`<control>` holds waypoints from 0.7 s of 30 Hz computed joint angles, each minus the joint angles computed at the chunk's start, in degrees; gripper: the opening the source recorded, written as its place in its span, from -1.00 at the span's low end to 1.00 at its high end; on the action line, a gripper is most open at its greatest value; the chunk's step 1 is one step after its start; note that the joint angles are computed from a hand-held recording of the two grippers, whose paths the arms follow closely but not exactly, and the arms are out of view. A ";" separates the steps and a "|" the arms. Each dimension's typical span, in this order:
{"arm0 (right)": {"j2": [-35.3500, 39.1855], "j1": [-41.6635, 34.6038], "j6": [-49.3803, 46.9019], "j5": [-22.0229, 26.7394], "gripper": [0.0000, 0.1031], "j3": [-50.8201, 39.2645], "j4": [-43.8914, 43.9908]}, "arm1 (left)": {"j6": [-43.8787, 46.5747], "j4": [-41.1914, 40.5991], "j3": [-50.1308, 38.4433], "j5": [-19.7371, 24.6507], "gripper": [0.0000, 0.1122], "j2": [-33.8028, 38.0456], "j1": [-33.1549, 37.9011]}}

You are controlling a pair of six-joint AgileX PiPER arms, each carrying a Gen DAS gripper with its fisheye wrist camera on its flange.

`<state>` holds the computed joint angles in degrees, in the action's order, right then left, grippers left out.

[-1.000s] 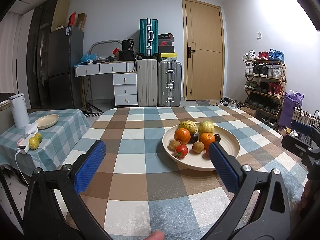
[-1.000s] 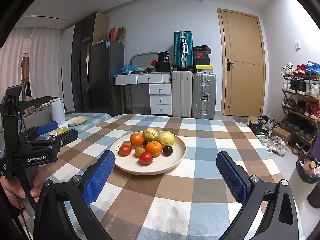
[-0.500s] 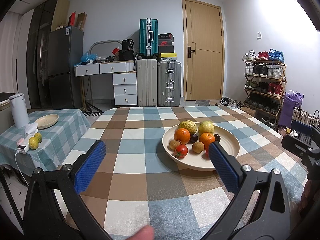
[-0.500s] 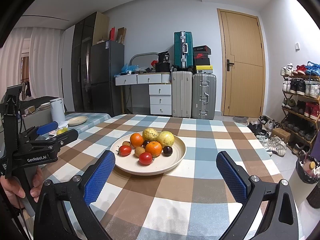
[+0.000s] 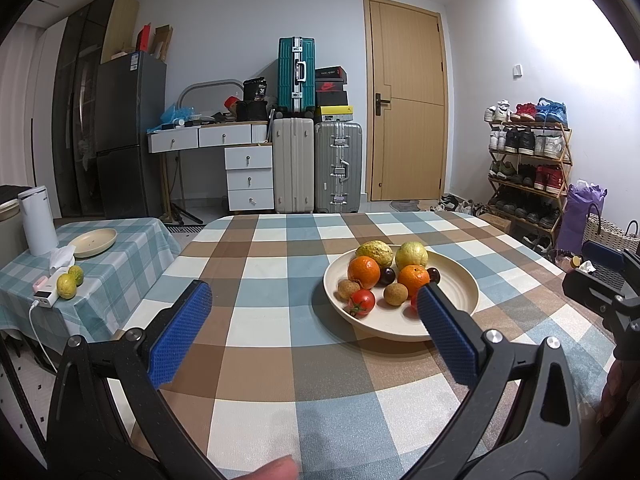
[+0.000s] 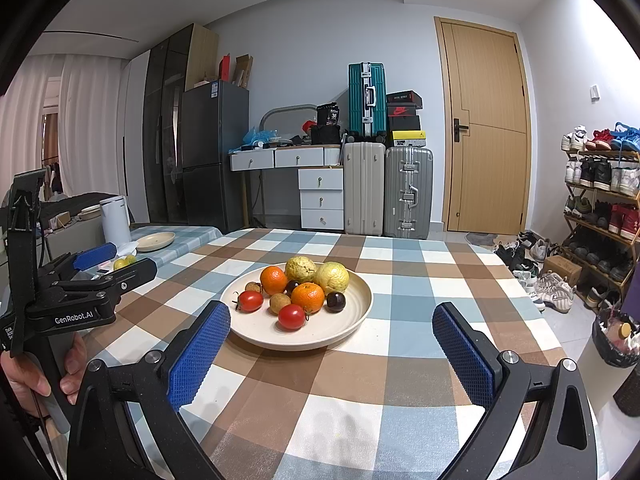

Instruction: Organize fruits

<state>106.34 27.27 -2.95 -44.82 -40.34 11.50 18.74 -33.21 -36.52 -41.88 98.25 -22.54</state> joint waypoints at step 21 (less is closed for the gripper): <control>0.05 0.03 -0.03 -0.06 1.00 -0.02 0.05 | -0.07 -0.10 0.09 -0.29 0.82 0.12 -0.15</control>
